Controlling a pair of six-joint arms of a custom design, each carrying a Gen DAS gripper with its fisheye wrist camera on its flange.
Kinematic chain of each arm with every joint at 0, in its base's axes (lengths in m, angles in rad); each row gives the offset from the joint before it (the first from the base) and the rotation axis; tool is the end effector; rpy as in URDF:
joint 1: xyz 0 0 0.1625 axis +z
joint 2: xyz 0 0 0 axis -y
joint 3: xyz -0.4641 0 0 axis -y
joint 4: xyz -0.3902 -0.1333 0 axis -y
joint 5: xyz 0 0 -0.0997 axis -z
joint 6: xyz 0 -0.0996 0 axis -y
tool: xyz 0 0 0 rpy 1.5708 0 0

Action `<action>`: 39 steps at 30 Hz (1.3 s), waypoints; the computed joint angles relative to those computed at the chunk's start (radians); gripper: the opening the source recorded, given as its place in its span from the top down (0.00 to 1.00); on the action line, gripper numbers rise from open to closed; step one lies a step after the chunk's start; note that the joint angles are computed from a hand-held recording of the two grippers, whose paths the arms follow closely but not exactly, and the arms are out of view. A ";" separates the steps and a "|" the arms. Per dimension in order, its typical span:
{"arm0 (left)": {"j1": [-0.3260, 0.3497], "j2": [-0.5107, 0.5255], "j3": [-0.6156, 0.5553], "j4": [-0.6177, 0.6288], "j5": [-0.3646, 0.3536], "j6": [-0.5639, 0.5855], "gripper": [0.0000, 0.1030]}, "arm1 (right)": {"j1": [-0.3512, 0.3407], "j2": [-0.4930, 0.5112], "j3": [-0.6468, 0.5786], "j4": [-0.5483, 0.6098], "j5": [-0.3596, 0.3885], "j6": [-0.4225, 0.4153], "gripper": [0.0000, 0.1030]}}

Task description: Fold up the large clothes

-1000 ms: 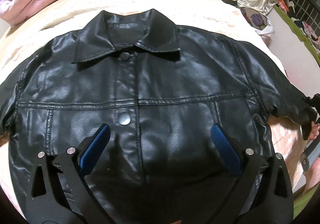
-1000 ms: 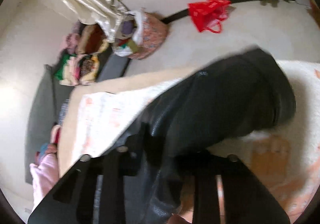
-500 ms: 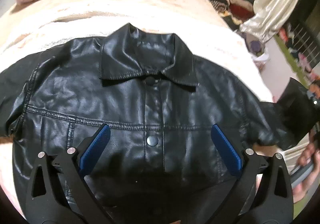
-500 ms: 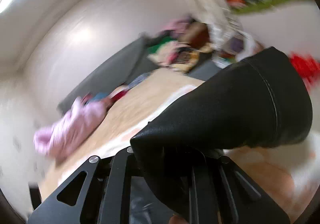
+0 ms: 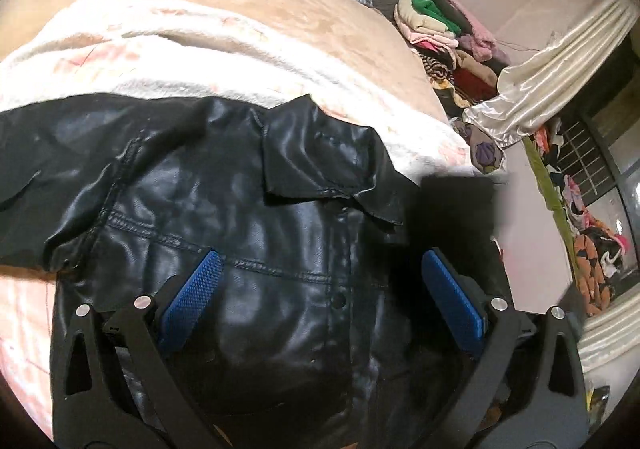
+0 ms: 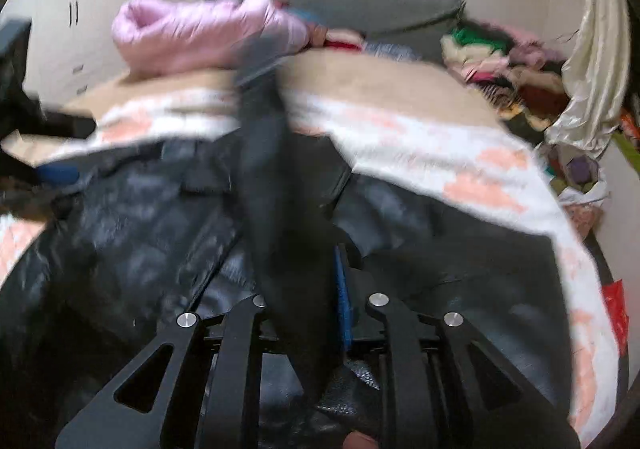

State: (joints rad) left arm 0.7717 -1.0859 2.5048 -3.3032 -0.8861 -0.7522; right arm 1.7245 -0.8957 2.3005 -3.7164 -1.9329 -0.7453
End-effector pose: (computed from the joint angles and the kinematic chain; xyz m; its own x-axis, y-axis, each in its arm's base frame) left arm -0.1455 -0.4154 0.1447 -0.9623 -0.1472 -0.2286 0.0333 0.7708 -0.6362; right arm 0.1720 -0.4702 0.1385 -0.6294 -0.4262 0.6498 -0.7346 0.5990 -0.3187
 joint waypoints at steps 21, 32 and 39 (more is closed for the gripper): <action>0.121 0.166 -0.020 -0.154 -0.300 -0.026 0.09 | -0.015 -0.223 0.079 0.280 0.073 0.140 0.12; 0.097 0.225 -0.090 -0.088 -0.240 -0.008 0.72 | -0.106 -0.358 0.095 0.251 0.127 0.301 0.12; 0.012 0.218 -0.117 -0.092 -0.261 0.118 0.99 | -0.149 -0.396 0.096 0.218 0.139 0.384 0.12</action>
State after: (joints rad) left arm 0.7834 -0.8676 2.3874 -3.3955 -1.1470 -0.6338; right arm 1.5754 -1.2921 2.3963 -3.4979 -1.7941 -0.3615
